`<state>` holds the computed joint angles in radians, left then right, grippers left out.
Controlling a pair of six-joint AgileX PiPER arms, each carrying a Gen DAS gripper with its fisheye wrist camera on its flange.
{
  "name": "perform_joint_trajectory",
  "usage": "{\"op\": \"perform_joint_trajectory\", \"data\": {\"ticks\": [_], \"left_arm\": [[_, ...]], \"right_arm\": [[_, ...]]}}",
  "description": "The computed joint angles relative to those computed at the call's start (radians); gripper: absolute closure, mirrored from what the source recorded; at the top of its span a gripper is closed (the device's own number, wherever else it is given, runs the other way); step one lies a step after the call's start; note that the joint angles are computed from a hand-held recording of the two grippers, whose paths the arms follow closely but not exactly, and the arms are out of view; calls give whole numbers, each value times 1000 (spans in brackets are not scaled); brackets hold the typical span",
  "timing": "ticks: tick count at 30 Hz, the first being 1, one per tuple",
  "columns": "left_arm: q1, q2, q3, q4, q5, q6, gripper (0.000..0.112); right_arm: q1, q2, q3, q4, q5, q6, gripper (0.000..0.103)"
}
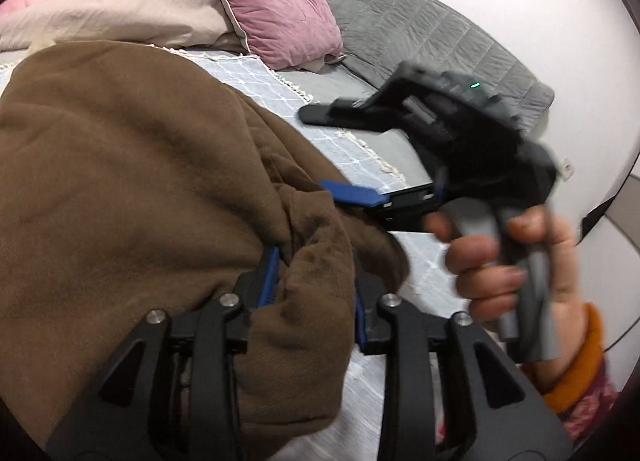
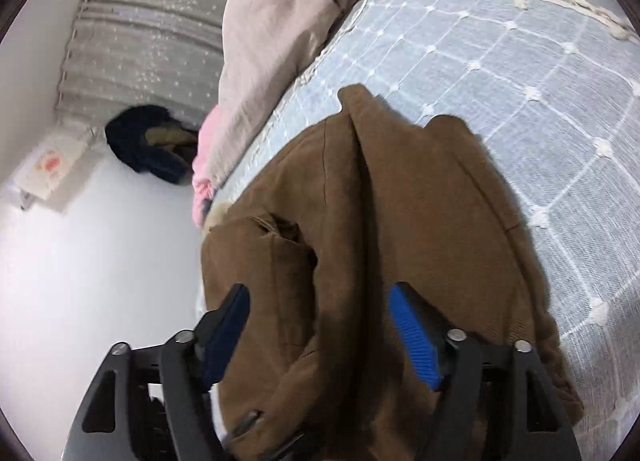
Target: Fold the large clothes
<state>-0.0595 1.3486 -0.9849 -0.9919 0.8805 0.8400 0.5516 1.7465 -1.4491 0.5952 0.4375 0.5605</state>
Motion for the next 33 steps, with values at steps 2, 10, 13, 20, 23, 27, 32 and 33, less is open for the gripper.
{"op": "perform_joint_trajectory", "data": {"ticks": [2, 10, 13, 20, 23, 27, 32, 33], "left_arm": [[68, -17, -31, -1, 120, -6, 70], [246, -132, -94, 99, 293, -18, 43], [200, -135, -97, 309, 113, -174, 40], [339, -91, -30, 266, 56, -158, 40], [291, -73, -101, 313, 16, -181, 40], [232, -17, -202, 307, -22, -218, 40], [150, 3, -210, 190, -53, -152, 40], [127, 14, -202, 163, -52, -136, 40]], "right_arm": [[10, 20, -38, -27, 26, 22, 24], [9, 75, -92, 137, 24, -145, 24], [36, 137, -207, -40, 97, 5, 23], [115, 269, -469, -322, 236, 152, 73], [101, 275, -528, -263, 236, 84, 80], [40, 320, -749, -142, 347, -48, 83], [-32, 244, -781, -130, 396, -163, 86], [-57, 192, -691, -106, 355, -212, 86]]}}
